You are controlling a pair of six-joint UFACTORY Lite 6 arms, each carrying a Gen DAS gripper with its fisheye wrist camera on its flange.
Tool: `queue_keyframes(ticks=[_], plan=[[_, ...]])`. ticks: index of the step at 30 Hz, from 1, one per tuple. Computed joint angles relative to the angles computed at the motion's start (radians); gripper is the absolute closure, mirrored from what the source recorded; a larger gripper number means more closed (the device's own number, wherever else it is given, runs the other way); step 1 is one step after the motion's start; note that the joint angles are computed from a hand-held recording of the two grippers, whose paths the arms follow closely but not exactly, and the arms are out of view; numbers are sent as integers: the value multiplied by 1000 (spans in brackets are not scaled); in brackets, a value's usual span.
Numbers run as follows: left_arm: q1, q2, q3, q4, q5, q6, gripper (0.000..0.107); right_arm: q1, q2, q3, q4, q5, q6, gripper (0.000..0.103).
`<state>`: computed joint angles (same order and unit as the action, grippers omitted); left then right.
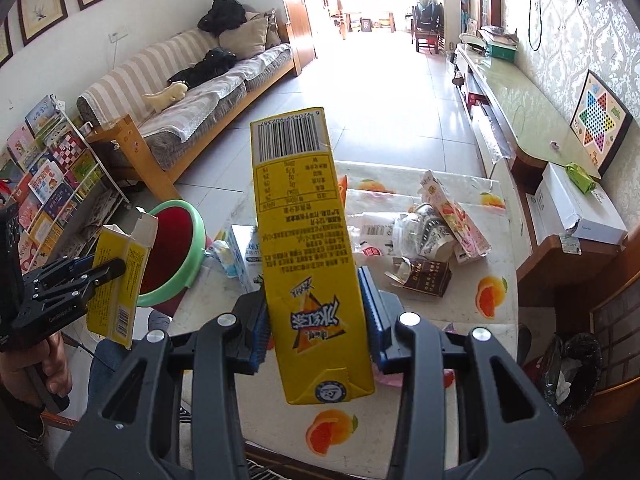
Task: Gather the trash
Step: 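Carry both boxes over the green-rimmed red bin with both grippers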
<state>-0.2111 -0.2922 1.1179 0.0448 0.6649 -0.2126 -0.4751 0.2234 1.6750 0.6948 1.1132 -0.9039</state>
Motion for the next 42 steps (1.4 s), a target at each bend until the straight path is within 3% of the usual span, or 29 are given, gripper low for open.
queue_keyframes(ticks=[11,21,31,42], plan=[[319,80,164,-106,31,225,73,256,14,48,-34,-72,157,65],[553,219,226,-254,3,452,73,540,192,258,-123,-123,350,65],[670,337,240,-321,-46,544,73,757,437,559,-213,-105,516,65],[719,422,224,-416,-75,610,72,823,673,864,-256,-6,595,65]])
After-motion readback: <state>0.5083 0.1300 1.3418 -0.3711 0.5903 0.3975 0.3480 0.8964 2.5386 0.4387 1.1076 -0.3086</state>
